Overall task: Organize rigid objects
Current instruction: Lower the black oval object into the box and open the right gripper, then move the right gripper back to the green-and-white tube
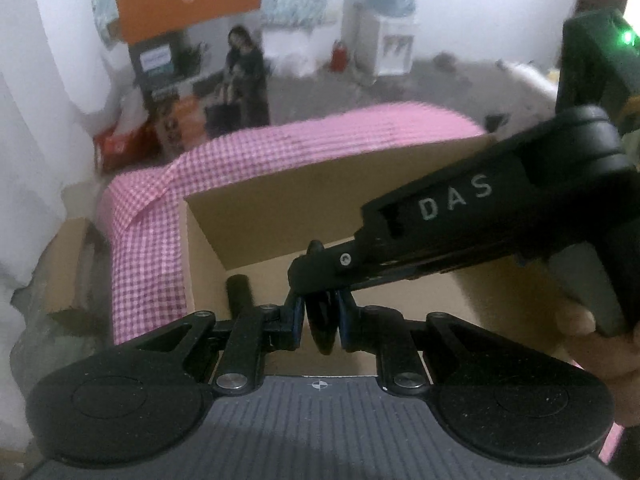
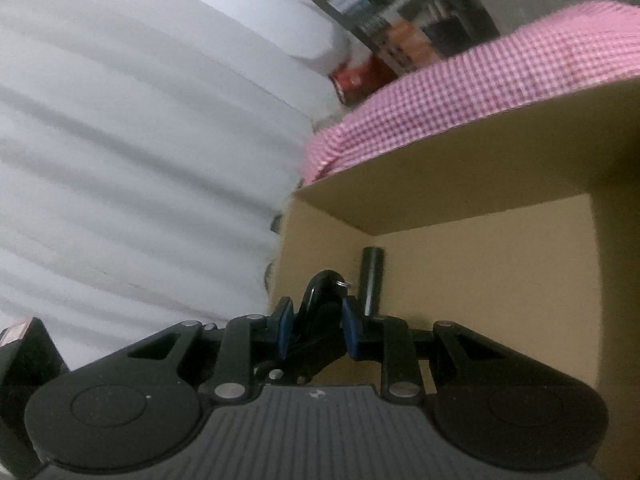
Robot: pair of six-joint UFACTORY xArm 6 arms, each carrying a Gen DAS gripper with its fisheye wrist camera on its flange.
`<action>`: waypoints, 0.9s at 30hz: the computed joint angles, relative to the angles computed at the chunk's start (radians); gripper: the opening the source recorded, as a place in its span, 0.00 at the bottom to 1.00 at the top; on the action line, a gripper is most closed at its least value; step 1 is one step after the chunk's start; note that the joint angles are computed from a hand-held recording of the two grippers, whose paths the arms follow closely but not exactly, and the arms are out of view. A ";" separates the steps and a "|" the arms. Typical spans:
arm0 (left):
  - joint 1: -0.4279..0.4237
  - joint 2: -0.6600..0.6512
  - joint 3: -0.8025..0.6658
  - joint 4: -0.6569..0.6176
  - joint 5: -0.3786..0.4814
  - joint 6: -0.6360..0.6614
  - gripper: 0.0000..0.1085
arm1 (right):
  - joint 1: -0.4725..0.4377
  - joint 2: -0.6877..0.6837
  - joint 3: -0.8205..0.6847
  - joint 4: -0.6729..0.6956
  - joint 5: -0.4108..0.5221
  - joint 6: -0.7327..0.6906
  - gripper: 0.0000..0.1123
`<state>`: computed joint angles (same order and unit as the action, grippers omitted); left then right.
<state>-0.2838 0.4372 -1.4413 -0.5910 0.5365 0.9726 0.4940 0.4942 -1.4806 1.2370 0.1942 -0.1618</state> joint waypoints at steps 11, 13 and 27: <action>-0.008 0.080 -0.090 0.120 0.009 -0.113 0.19 | -0.043 0.118 -0.121 -0.081 0.090 0.105 0.27; -0.008 0.065 -0.076 0.098 0.003 -0.090 0.20 | -0.036 0.096 -0.100 -0.070 0.077 0.093 0.27; 0.024 -0.267 0.239 -0.245 -0.022 0.243 0.34 | 0.109 -0.278 0.228 0.284 -0.213 -0.302 0.27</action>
